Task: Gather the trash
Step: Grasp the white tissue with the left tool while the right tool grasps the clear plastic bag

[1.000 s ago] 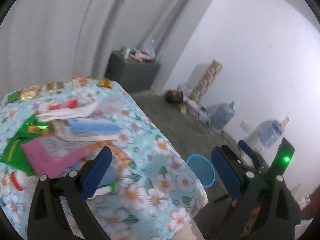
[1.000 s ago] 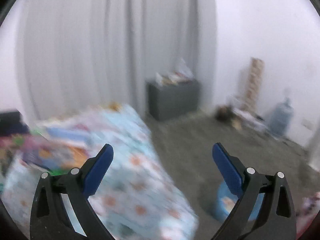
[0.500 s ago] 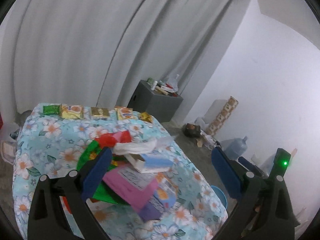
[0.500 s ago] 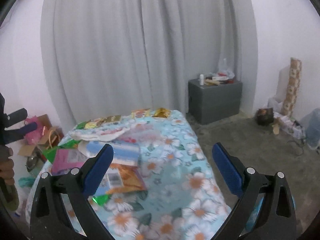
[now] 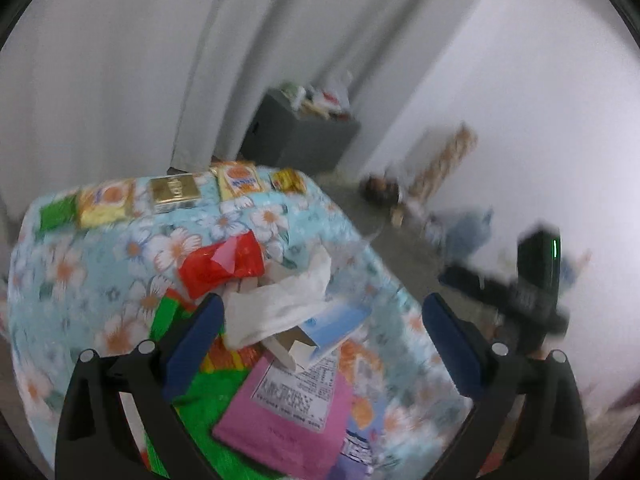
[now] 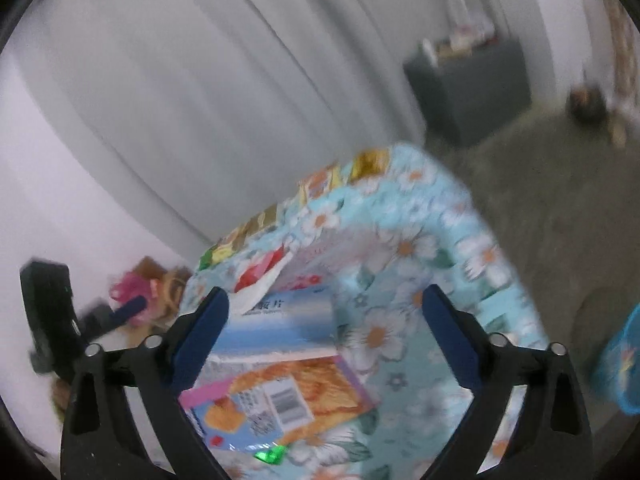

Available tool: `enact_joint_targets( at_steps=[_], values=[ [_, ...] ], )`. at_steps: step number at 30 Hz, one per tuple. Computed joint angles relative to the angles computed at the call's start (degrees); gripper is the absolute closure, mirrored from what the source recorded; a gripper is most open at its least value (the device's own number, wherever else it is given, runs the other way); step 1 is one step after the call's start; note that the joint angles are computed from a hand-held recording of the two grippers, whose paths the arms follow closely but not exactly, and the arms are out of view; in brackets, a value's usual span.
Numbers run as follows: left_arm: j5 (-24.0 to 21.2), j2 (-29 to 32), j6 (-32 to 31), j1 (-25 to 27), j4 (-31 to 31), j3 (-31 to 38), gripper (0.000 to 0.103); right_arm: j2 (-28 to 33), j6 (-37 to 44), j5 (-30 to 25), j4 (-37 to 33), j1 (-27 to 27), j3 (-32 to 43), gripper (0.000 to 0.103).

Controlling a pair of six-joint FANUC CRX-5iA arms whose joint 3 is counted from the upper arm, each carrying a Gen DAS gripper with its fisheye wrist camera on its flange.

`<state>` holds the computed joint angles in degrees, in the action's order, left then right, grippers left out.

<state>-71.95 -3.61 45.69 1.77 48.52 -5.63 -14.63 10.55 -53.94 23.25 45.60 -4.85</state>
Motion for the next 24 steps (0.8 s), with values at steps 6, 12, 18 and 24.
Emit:
enact_joint_targets(
  at_steps=[6, 12, 18, 24],
  values=[
    [3.48, 2.67, -1.98, -8.19, -14.93, 6.31, 0.011, 5.98, 9.02, 2.26, -22.00, -10.37, 8.34, 0.020],
    [4.79, 6.90, 3.51, -12.63, -24.38, 11.12, 0.025, 12.62, 12.45, 1.35, -33.80, -16.14, 15.09, 0.025],
    [3.58, 10.19, 8.57, -12.91, -27.68, 13.68, 0.046, 17.43, 12.30, -0.16, -41.37, -19.17, 18.14, 0.044],
    [2.60, 10.49, 9.47, -11.70, -26.43, 13.71, 0.061, 16.15, 11.10, 3.51, -44.82, -20.10, 14.82, 0.067]
  ],
)
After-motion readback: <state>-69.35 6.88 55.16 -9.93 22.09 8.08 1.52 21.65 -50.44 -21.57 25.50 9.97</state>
